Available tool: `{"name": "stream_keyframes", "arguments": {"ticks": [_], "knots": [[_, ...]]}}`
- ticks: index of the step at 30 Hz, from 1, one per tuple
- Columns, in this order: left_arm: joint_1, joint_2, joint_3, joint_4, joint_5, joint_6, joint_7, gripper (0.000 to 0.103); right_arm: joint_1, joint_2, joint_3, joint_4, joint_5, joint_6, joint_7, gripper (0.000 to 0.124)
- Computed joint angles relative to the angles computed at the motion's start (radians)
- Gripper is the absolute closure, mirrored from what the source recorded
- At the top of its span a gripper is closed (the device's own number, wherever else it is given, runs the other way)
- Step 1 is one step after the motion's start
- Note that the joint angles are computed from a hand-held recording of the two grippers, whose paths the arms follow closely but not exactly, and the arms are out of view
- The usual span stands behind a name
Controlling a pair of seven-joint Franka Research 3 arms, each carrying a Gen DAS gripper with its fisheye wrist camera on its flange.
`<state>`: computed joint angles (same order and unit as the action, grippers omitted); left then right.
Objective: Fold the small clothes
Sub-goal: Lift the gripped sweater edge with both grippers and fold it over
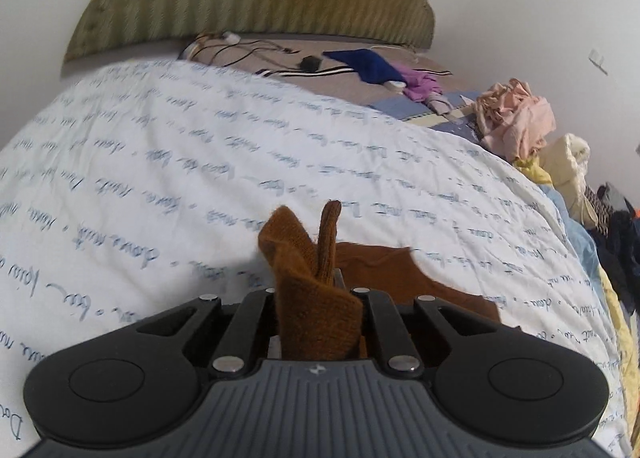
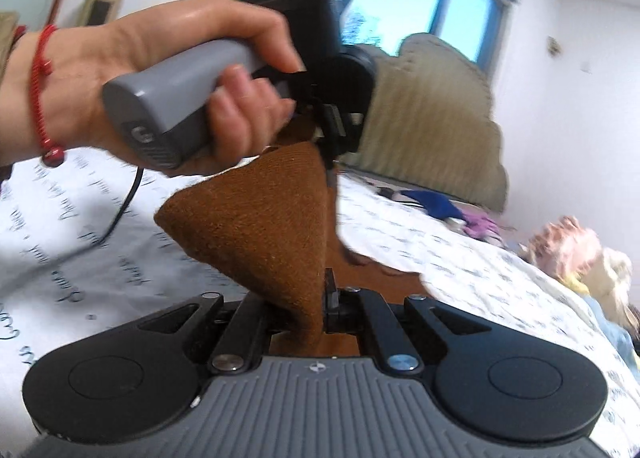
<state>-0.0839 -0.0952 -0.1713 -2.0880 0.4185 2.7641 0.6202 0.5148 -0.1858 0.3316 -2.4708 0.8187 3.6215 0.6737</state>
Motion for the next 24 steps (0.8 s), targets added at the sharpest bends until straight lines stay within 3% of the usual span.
{"name": "stream_keyframes", "arguments": {"ticks": [8,12,18,22,24], "knots": [[-0.087,0.164,-0.041,0.238,0.128,-0.151,-0.039,0.092,-0.015,-0.1,-0.128,-0.115,-0.145,-0.044,0.242,0.116],[-0.158,0.278,-0.039,0.386,0.17,-0.254,-0.009,0.092,-0.018,-0.123,-0.193,-0.165,-0.24,-0.052,0.365,0.116],[-0.246,0.431,-0.018,0.568,0.171,-0.333,0.049,0.092,-0.035,-0.14,-0.267,-0.217,-0.357,-0.067,0.533,0.116],[-0.293,0.506,0.002,0.656,0.179,-0.373,0.08,0.092,-0.001,-0.142,-0.371,-0.233,-0.472,-0.095,0.674,0.116],[-0.311,0.538,0.009,0.692,0.179,-0.388,0.097,0.092,0.045,-0.14,-0.458,-0.236,-0.551,-0.111,0.754,0.116]]}}
